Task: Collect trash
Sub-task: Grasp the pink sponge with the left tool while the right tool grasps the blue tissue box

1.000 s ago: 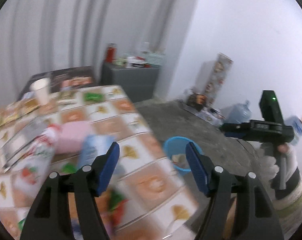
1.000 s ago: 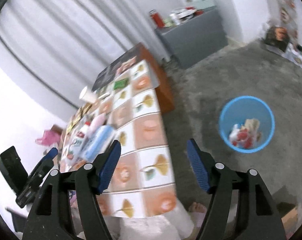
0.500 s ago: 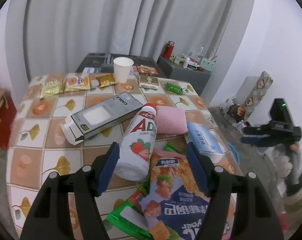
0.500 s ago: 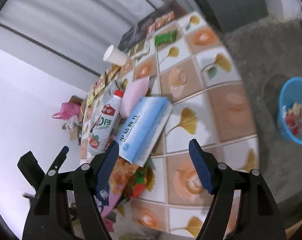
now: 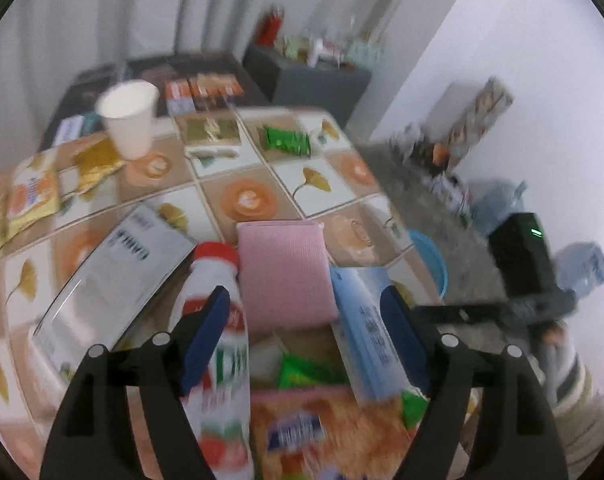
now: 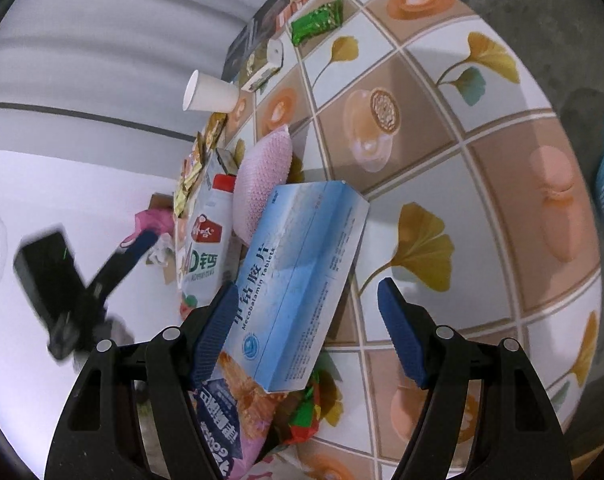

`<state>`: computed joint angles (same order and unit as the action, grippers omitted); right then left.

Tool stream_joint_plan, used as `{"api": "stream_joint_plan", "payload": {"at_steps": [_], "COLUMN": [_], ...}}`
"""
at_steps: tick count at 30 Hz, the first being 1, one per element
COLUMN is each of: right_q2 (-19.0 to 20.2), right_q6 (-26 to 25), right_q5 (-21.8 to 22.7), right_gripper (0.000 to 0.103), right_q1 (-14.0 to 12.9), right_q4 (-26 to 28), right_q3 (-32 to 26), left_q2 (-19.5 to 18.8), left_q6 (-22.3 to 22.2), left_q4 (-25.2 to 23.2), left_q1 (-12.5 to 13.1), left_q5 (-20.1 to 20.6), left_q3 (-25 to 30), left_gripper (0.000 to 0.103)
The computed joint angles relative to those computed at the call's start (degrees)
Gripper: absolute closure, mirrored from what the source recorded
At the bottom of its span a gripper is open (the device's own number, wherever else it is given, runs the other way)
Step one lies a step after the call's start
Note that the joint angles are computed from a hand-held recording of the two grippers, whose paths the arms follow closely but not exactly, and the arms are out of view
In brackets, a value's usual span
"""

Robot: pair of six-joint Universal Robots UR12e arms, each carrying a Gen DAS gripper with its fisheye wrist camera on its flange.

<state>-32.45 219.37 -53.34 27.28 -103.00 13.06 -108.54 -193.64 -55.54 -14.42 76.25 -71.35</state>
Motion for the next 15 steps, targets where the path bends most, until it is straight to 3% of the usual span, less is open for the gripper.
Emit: {"api": "stream_joint_plan", "payload": {"at_steps": [3,7,15], "right_q2": [0.3,0.3,1.9], "right_q6": [0.9,2.3,3.8], "right_q5": [2.2,4.8,9.1], "right_gripper": [0.034,0.034,0.034], "right_q1": [-0.2,-0.6,-0.8], "right_q4": [-0.6,-2.3,-3.8], "right_q3": [0.4,1.5,0.7], "left_q2": [-4.7,-9.5,-13.2], "left_q6": [1.8,2.7,1.6], "left_q4": [-7.7,-16.1,-21.9], "left_q1": [-0.2,-0.6,-0.8], "left_q5": [-0.4,2.0,3.8], "left_q3": [6.7,13.3,18.3], "left_gripper": [0.028,0.028,0.027]}}
